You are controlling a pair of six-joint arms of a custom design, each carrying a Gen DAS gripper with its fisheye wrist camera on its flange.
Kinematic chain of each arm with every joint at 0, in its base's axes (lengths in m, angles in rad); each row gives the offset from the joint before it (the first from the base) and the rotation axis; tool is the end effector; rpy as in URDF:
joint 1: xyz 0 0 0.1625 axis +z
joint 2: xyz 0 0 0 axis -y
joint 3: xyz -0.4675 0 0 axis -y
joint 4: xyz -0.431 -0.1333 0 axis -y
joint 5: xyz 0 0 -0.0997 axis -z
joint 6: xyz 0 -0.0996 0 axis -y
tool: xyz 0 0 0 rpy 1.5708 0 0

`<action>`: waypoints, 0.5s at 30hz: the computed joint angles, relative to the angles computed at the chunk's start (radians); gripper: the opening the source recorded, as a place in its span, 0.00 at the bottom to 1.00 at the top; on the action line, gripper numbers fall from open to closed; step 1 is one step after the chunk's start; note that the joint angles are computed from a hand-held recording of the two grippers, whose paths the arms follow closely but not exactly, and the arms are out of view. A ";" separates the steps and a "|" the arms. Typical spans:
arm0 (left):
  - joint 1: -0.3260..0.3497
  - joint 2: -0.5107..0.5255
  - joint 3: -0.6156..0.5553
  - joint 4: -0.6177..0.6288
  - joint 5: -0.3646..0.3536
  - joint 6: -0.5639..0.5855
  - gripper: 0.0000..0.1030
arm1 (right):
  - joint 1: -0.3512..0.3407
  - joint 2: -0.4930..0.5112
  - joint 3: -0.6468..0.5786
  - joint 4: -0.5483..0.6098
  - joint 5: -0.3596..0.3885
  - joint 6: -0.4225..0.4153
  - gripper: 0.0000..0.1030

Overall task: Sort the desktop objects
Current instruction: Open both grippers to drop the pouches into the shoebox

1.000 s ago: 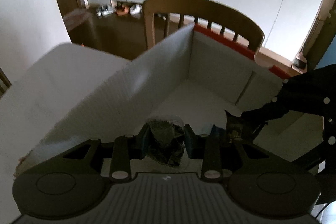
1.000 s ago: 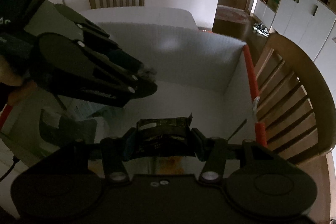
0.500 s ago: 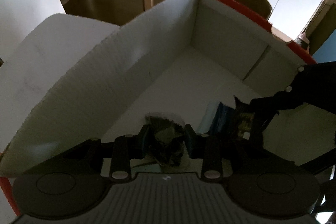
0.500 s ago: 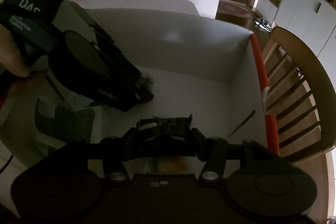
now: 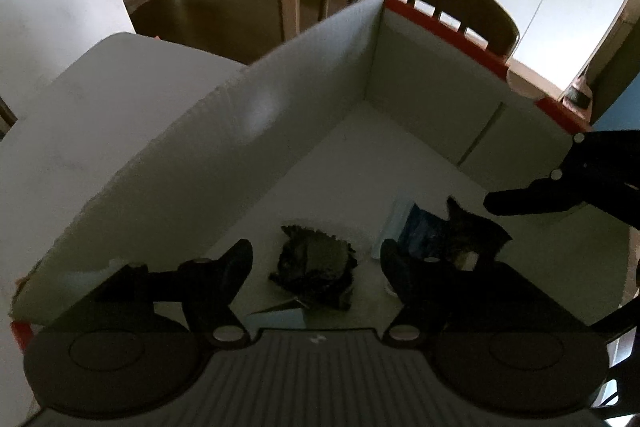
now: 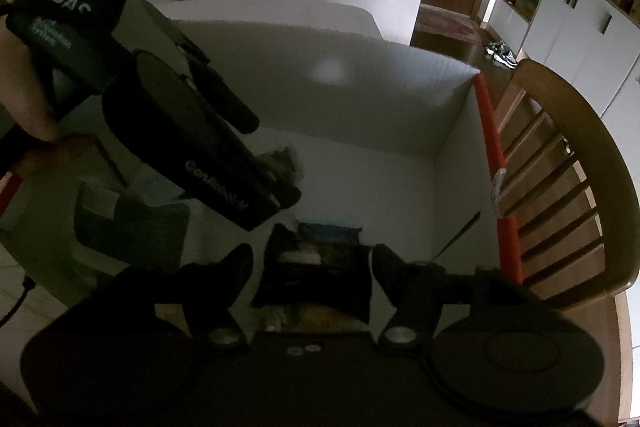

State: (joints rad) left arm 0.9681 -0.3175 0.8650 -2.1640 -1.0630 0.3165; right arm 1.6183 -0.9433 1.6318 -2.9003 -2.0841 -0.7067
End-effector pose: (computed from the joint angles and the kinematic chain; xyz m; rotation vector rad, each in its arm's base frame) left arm -0.3694 -0.8574 0.0017 1.1575 2.3739 -0.1575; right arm 0.1194 -0.7342 0.2572 0.6908 -2.3132 0.5511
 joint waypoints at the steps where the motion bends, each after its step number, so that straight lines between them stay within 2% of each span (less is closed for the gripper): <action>1: -0.001 -0.008 0.010 -0.009 -0.005 0.000 0.68 | 0.004 -0.002 0.004 -0.006 -0.002 -0.001 0.64; 15: -0.037 -0.129 0.184 -0.171 -0.055 -0.008 0.68 | 0.036 -0.043 0.053 -0.056 0.009 -0.026 0.67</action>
